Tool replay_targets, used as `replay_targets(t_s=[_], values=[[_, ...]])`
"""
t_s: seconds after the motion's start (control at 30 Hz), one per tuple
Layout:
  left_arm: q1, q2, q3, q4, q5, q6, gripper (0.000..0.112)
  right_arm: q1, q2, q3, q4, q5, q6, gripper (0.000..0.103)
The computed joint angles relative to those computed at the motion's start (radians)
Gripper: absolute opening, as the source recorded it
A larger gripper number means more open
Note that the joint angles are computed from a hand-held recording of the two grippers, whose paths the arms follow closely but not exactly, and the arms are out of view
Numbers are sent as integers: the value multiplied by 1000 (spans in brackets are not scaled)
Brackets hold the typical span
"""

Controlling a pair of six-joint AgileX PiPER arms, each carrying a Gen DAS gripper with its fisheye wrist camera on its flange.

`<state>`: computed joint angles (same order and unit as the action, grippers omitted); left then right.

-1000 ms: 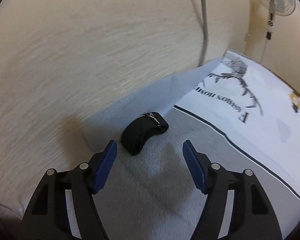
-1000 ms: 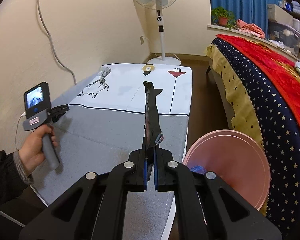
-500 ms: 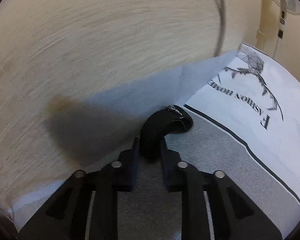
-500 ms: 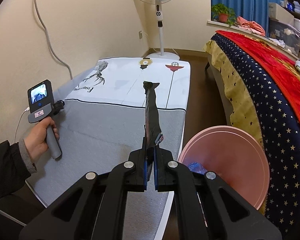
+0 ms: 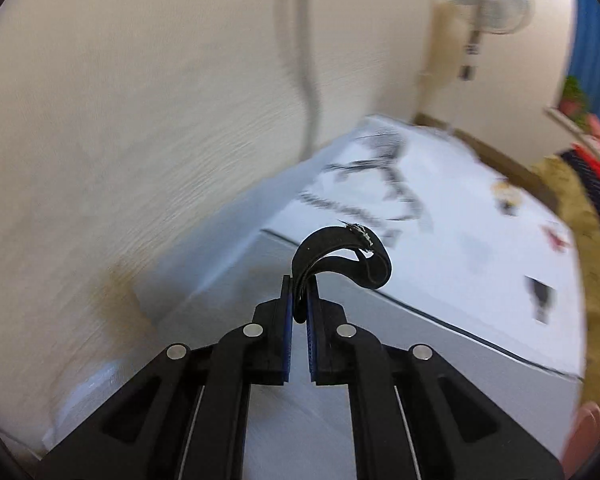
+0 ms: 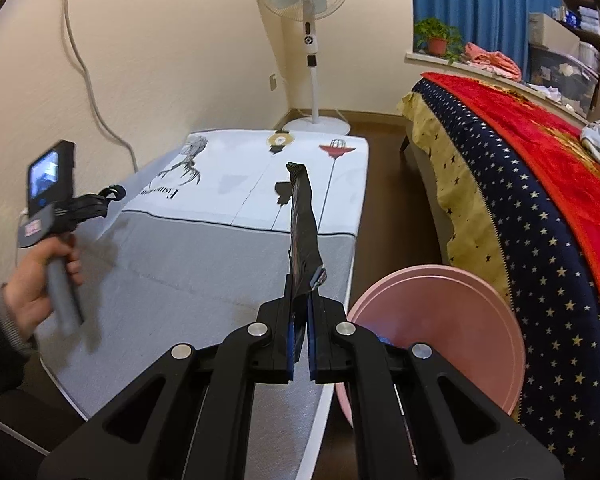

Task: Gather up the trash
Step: 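Carry the hair clip and snack packet to the bin and release both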

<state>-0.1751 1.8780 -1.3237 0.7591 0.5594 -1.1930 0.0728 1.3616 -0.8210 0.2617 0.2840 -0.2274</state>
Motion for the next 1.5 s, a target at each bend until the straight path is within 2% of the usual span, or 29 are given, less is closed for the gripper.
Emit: replay_targets(t_s=[0.07, 0.17, 0.4, 0.53, 0.7, 0.8, 0.93, 1.17, 1.23, 1.27, 1.4, 1.5], values=[[-36, -72, 38, -40, -14, 73, 6, -20, -20, 5, 28, 3, -29, 5], [-139, -181, 90, -26, -3, 127, 6, -44, -53, 13, 61, 9, -72, 5], [-346, -295, 94, -73, 64, 220, 6, -173, -131, 22, 301, 72, -337, 5], [-461, -290, 67, -98, 80, 242, 6, -300, -184, 40, 453, 135, -516, 5], [-596, -227, 11, -143, 66, 299, 6, -462, -204, 52, 558, 208, -664, 5], [-628, -166, -32, -195, 41, 365, 6, -545, -186, 48, 591, 236, -718, 5], [-646, -103, -75, -238, 19, 418, 6, -579, -139, 35, 578, 225, -727, 5], [-602, 20, -171, -410, -39, 605, 6, -567, -45, 18, 513, 182, -687, 5], [-595, 48, -199, -469, -48, 661, 6, -552, -11, 13, 483, 162, -656, 5], [-582, 71, -218, -550, -61, 743, 6, -546, 13, 5, 459, 154, -630, 5], [-559, 137, -277, -717, -78, 905, 6, -510, 74, -9, 342, 113, -507, 5], [-564, 178, -311, -739, -88, 927, 6, -501, 108, -18, 285, 95, -448, 5]])
